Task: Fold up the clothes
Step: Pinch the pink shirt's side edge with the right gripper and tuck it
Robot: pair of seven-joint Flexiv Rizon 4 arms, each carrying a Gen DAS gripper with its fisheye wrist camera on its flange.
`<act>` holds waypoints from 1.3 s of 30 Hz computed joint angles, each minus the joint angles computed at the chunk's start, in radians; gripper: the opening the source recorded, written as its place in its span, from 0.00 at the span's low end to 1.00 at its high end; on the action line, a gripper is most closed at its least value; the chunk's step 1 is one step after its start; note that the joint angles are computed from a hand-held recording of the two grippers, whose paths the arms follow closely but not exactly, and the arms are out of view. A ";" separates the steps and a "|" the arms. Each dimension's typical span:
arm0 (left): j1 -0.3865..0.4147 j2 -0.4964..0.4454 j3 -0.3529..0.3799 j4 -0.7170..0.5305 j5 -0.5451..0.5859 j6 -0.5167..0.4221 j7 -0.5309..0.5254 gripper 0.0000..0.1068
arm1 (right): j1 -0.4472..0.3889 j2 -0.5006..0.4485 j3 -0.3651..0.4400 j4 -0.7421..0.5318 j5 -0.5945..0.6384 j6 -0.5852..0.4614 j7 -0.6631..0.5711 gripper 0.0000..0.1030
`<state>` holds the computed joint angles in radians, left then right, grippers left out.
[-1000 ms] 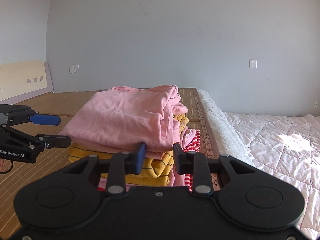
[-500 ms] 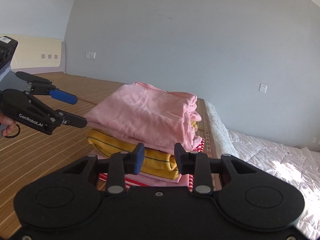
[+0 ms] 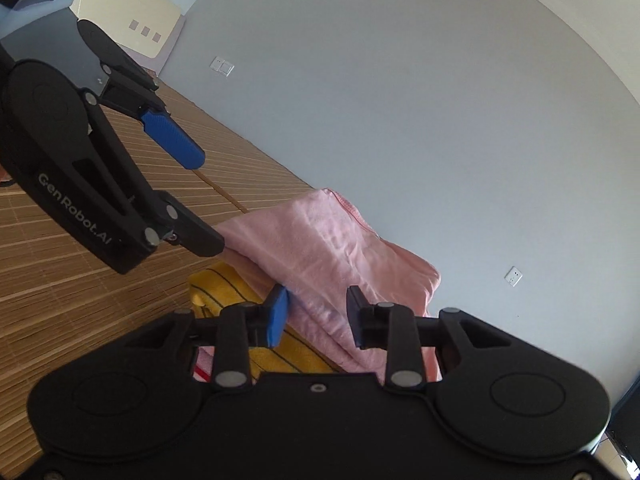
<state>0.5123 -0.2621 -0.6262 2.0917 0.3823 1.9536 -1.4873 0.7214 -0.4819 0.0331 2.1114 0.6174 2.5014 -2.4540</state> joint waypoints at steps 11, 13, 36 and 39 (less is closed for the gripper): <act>0.120 -0.015 -0.142 0.019 -0.013 -0.017 0.006 0.73 | -0.046 -0.003 -0.023 0.054 0.076 0.046 0.004 0.32; 0.131 -0.016 -0.157 0.022 -0.023 -0.014 0.004 0.73 | -0.077 -0.004 0.017 0.128 -0.054 0.091 0.021 0.32; 0.225 -0.012 -0.272 0.046 -0.063 -0.033 0.041 0.73 | 0.029 -0.007 -0.039 0.068 -0.122 -0.060 -0.161 0.45; 0.236 -0.020 -0.289 0.048 -0.072 -0.041 0.052 0.73 | 0.011 0.002 -0.038 0.052 -0.121 -0.075 -0.137 0.45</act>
